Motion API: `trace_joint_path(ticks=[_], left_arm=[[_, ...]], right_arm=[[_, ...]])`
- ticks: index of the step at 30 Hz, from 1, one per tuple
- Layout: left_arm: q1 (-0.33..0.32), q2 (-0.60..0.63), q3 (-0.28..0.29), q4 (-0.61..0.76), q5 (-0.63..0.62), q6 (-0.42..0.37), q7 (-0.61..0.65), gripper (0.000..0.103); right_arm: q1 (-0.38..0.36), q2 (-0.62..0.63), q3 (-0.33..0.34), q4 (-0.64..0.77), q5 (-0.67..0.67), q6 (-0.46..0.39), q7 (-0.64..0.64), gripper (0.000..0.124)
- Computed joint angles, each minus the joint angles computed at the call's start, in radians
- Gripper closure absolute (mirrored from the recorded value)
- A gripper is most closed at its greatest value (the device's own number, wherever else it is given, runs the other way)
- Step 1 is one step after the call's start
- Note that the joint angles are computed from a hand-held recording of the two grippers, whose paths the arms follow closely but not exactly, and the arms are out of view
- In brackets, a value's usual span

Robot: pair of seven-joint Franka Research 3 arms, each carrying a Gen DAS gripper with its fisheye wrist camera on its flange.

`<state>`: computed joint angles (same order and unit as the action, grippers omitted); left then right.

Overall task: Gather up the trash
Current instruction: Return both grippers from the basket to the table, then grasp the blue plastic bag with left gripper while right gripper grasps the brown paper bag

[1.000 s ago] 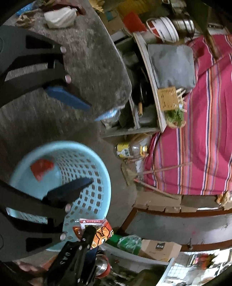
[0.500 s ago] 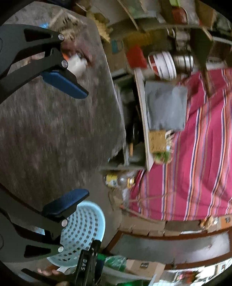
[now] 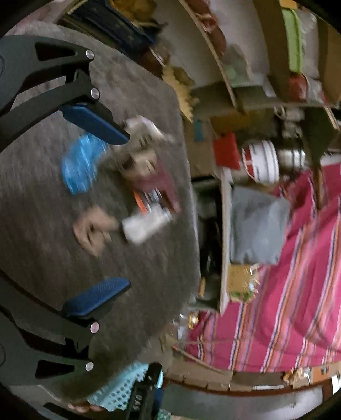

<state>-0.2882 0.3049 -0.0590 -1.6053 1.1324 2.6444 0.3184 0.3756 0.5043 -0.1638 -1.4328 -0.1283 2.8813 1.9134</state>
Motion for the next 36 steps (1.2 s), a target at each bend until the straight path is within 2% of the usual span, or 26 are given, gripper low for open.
trace_joint_path(ticks=[4, 9, 12, 14, 18, 23, 25, 27, 33, 36], left_arm=[[0.04, -0.074, 0.018, -0.099, 0.019, -0.012, -0.056, 0.005], [0.109, -0.13, 0.008, -0.178, 0.023, -0.032, -0.093, 0.005], [0.151, -0.144, -0.001, -0.207, -0.026, -0.019, -0.054, 0.005], [0.171, -0.153, 0.0, -0.228, -0.031, -0.006, -0.056, 0.005], [0.194, -0.15, -0.003, -0.239, -0.056, -0.01, -0.042, 0.005], [0.208, -0.144, -0.002, -0.246, -0.081, -0.024, -0.017, 0.005], [0.212, -0.142, -0.002, -0.248, -0.086, -0.011, -0.01, 0.005], [0.215, -0.131, -0.003, -0.242, -0.108, -0.008, 0.004, 0.005], [0.229, -0.083, 0.0, -0.221, -0.226, 0.067, 0.129, 0.005], [0.225, -0.047, -0.001, -0.192, -0.284, 0.075, 0.189, 0.005]], right_arm=[[0.022, 0.024, 0.016, 0.031, -0.007, -0.019, -0.015, 0.029], [0.035, 0.054, 0.035, 0.071, 0.01, -0.045, -0.022, 0.025], [0.057, 0.077, 0.02, 0.109, -0.006, -0.072, -0.008, 0.025], [0.089, 0.096, -0.014, 0.137, -0.045, -0.091, 0.024, 0.025], [0.106, 0.122, -0.025, 0.177, -0.082, -0.101, 0.063, 0.025], [0.081, 0.148, 0.024, 0.211, -0.043, -0.084, 0.047, 0.025], [0.107, 0.168, -0.007, 0.231, -0.061, -0.091, 0.069, 0.025], [0.111, 0.18, -0.01, 0.246, -0.069, -0.101, 0.063, 0.025], [0.115, 0.223, -0.007, 0.309, -0.082, -0.153, 0.049, 0.025], [0.114, 0.235, 0.002, 0.325, -0.078, -0.156, 0.046, 0.025]])
